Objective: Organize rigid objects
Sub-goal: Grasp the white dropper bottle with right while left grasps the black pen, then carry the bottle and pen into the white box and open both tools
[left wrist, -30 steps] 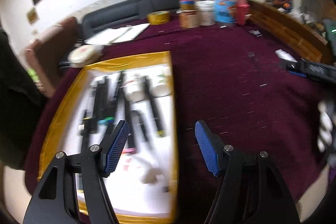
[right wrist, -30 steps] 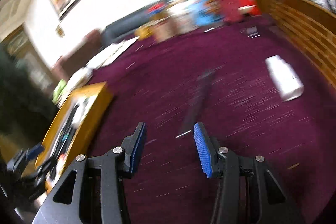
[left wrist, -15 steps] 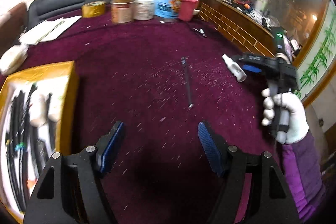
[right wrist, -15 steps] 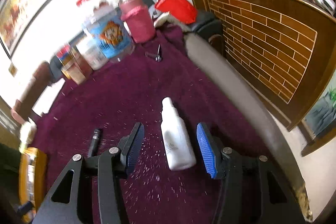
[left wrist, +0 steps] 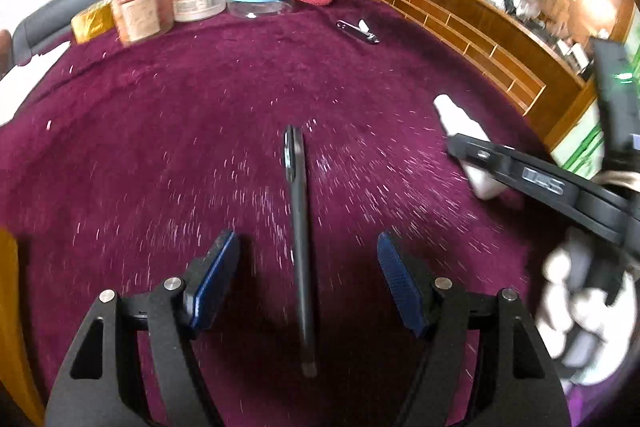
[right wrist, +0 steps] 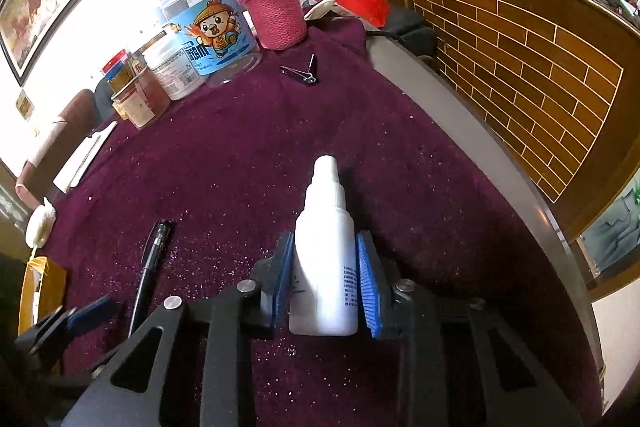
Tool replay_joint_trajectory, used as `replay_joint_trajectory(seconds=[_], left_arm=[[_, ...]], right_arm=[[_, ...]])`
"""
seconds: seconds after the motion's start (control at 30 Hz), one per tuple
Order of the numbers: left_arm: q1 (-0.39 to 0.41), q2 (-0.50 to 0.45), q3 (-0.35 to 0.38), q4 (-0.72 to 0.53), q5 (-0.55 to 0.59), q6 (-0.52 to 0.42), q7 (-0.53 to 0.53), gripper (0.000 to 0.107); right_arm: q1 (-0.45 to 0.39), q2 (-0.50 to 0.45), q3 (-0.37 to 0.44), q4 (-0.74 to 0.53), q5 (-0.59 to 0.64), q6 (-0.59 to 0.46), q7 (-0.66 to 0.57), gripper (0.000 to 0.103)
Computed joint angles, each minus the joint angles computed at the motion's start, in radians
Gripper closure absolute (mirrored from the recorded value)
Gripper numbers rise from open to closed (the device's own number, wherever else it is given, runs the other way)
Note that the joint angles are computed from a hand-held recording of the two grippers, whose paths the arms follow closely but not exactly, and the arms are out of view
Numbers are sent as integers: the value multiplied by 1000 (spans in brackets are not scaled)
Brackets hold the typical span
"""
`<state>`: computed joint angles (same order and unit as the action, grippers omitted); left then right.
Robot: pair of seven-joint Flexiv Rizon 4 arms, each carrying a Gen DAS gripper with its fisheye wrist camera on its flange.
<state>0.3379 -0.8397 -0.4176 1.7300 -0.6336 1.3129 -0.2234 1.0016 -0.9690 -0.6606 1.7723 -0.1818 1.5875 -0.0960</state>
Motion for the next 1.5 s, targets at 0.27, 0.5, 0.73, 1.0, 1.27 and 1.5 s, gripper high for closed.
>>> replay_joint_trajectory(seconds=[0.27, 0.5, 0.73, 1.0, 1.27, 1.5], left_arm=[[45, 7, -5, -5, 41, -36, 58, 101], [69, -38, -107, 28, 10, 148, 137, 93], [75, -21, -55, -23, 31, -29, 47, 101], [202, 67, -88, 35, -184, -226, 105, 101], [324, 160, -29, 53, -385, -423, 174, 101], [360, 137, 113, -24, -471, -471, 157, 101]], right_arm=[[-6, -1, 6, -7, -2, -3, 6, 75], [1, -2, -2, -7, -11, -15, 13, 75], [13, -10, -20, -4, -23, -13, 24, 76], [4, -48, -9, 16, 124, 181, 10, 76], [-17, -65, 42, -14, 243, 235, -67, 76], [-55, -20, 182, -40, 312, 336, -162, 77]])
